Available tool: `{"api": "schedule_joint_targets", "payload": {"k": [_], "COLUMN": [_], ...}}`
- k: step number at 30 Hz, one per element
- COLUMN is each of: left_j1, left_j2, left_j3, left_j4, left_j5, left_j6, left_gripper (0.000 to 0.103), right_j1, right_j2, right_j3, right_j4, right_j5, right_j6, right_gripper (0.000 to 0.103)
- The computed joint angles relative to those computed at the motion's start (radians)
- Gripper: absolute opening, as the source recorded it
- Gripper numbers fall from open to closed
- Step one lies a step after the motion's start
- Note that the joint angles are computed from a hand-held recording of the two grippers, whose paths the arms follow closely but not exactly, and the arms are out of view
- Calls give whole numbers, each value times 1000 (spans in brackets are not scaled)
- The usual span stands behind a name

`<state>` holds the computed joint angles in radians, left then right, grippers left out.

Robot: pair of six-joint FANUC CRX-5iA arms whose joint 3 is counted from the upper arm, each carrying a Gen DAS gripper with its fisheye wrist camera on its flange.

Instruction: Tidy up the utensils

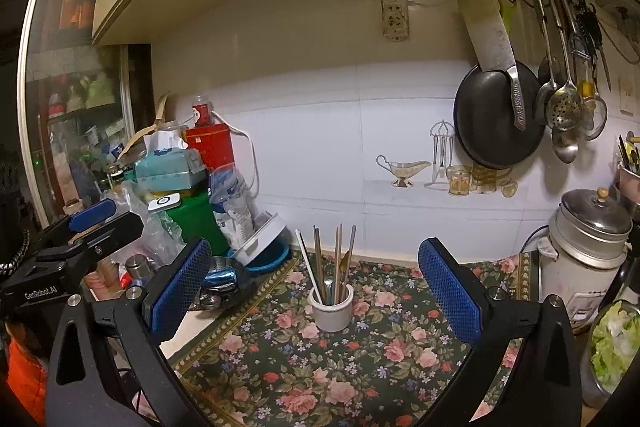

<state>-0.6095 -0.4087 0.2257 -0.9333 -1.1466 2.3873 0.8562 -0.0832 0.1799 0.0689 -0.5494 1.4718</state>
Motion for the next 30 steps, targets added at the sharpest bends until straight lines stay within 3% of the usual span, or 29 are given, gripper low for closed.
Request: {"api": "schedule_joint_targets", "payload": {"k": [16, 30], "left_j1": [26, -24], "left_j2": [-1, 19], "left_j3": [-3, 11], "left_j4": [28, -23], "left_j5": [13, -21], "left_j6": [-14, 9], "left_gripper": [102, 102], "right_j1": [9, 10], "right_j2": [4, 7], "right_j3": [6, 9], "right_j4": [4, 5], "right_j5": [-14, -17], "right_j6": [1, 5], "right_gripper": [103, 103]}}
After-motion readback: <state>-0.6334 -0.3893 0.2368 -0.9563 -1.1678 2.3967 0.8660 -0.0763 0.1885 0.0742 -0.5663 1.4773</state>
